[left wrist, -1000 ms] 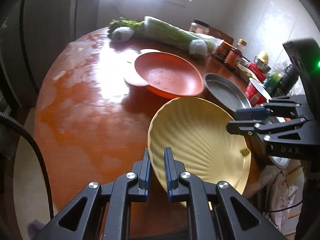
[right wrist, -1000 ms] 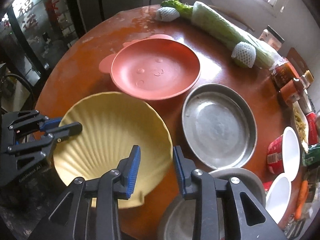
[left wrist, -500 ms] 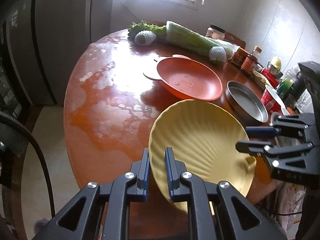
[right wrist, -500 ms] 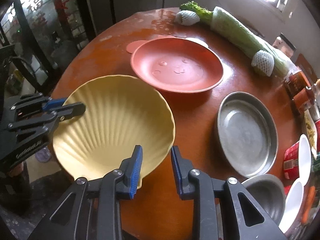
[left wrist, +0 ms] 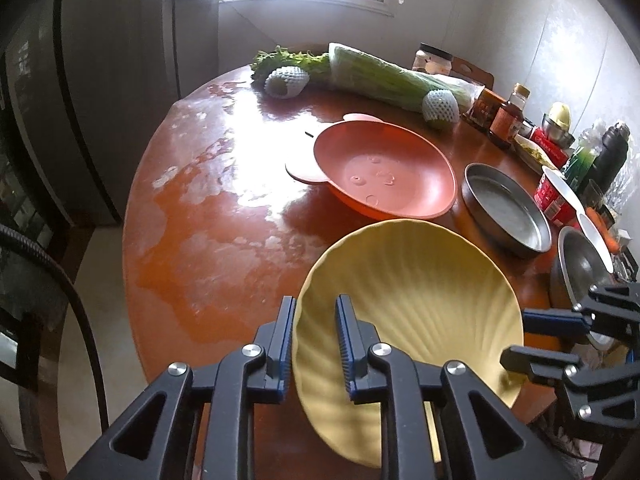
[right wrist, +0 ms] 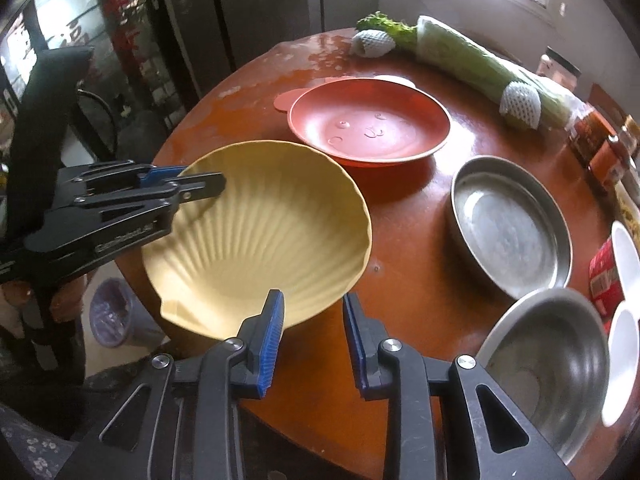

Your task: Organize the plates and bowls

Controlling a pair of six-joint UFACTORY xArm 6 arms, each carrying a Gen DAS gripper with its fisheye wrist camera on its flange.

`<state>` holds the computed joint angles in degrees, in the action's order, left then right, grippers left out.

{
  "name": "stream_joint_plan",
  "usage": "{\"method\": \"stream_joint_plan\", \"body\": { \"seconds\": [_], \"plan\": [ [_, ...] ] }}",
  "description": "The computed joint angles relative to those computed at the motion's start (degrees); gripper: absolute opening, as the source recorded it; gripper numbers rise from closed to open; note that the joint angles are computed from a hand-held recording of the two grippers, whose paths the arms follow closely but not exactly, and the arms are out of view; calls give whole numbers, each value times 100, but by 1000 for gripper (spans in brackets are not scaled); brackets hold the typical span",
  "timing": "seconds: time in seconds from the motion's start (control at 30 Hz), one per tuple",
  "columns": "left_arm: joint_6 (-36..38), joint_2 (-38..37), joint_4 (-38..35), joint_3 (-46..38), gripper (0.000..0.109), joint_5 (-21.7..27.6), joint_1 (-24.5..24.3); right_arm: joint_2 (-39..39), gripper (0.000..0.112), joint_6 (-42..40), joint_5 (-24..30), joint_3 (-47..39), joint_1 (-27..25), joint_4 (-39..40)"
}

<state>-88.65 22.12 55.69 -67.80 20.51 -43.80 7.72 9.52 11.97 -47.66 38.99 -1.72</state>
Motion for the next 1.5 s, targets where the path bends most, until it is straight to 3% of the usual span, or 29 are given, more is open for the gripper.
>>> {"method": "stream_joint_plan", "body": {
  "seconds": [0.33,0.7,0.93,1.5],
  "plan": [
    [311,284,-67,-367,23,-21,15,-165,33,927,-381,324,-131,-690],
    [-68,247,236,-325,25,-71,64,-254,33,253,-667,526,17,287],
    [-588,29,659,-185,45,40,56,-323,34,1304,-649,561,-167,-823],
    [-736,-311,827,-182,50,453,-181,-792,38,2872,-700,663,-520,-2565]
  ]
}}
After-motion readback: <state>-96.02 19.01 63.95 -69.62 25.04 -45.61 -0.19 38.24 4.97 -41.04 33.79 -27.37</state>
